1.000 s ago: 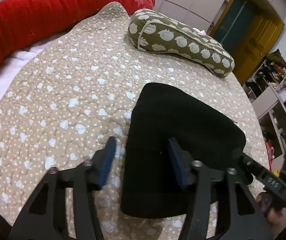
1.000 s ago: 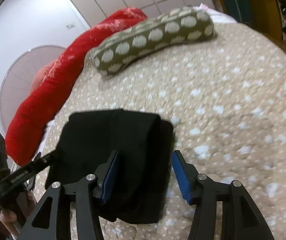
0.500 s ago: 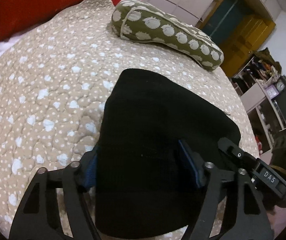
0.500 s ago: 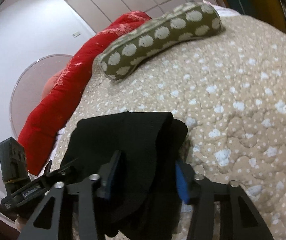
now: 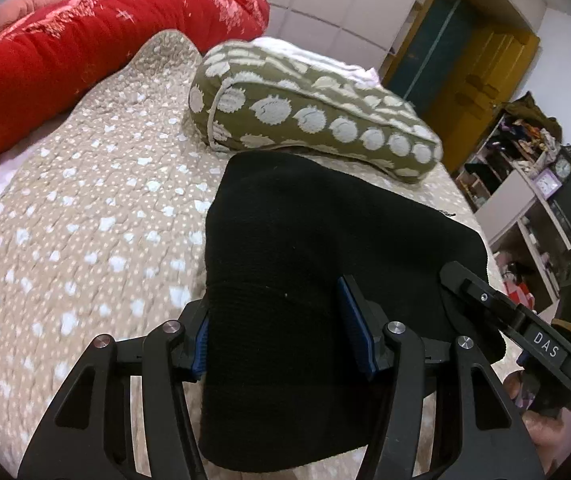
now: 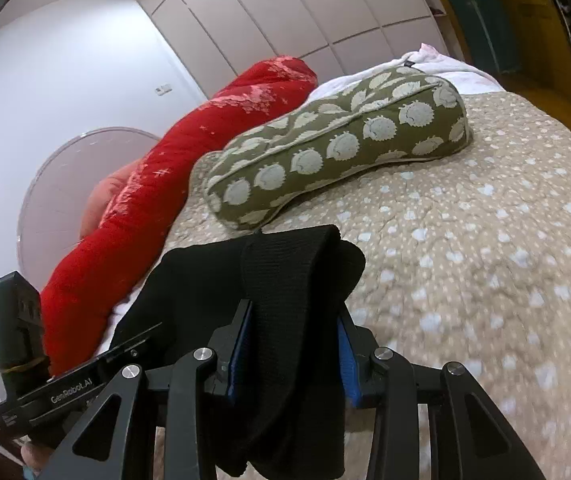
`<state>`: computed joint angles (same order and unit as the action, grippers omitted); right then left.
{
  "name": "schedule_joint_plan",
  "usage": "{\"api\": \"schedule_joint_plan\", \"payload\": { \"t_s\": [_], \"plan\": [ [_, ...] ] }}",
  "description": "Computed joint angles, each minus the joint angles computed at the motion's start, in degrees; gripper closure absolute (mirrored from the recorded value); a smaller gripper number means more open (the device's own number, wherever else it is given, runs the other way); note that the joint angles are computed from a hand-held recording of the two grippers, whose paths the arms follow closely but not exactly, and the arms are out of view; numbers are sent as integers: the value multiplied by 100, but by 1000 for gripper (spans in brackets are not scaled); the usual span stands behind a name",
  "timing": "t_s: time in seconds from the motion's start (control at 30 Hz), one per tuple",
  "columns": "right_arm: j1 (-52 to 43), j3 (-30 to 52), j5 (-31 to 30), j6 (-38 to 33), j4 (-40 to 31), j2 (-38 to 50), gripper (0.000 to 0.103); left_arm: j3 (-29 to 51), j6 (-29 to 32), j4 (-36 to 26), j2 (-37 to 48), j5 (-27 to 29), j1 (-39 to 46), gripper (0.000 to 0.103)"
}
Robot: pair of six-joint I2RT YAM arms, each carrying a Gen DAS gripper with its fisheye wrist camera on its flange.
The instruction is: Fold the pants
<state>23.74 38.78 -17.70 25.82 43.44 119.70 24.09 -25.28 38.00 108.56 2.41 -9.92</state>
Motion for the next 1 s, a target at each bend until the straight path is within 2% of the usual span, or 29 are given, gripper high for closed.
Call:
{"api": "schedule_joint_plan", "payload": {
  "t_s": [0.1, 0.17, 0.2, 0.27, 0.4, 0.53, 0.6, 0.7, 0.83, 0.87, 0.9, 1.0],
  "plan": [
    [-93, 659, -70, -86, -427, 585, 64, 619, 6, -296, 711, 152, 144, 48],
    [-168, 1003, -102, -163, -811, 922, 58, 743, -13, -217, 1028, 92, 129, 46],
    [-217, 1107, -147, -158, -871, 1067, 55, 707, 21, -17, 1112, 89, 126, 46],
    [-377, 1006, -337, -121, -664, 1107, 51, 683, 64, -1, 1090, -10, 90, 40],
    [-371, 464, 39, -302, -700, 398, 53, 688, 101, -164, 983, -32, 122, 39],
    [43, -30, 501, -839, -848, -554, 62, 655, 50, -215, 923, -214, 14, 39],
    [281, -52, 634, -981, -932, -708, 63, 670, 14, -236, 927, -276, -27, 39],
    [516, 96, 868, -1071, -1010, -506, 64, 686, 20, -238, 943, -328, -45, 38],
    [701, 558, 1254, -1122, -1329, 288, 64, 719, 44, -283, 947, -455, -124, 35],
    [741, 490, 1366, -1165, -1113, 367, 64, 727, 37, -291, 949, -510, -153, 35],
    [763, 407, 1413, -1182, -929, 376, 64, 736, 33, -304, 945, -587, -190, 35],
    [707, 412, 1322, -1110, -1194, 167, 65, 718, 45, -362, 870, -786, -286, 35]
  ]
}}
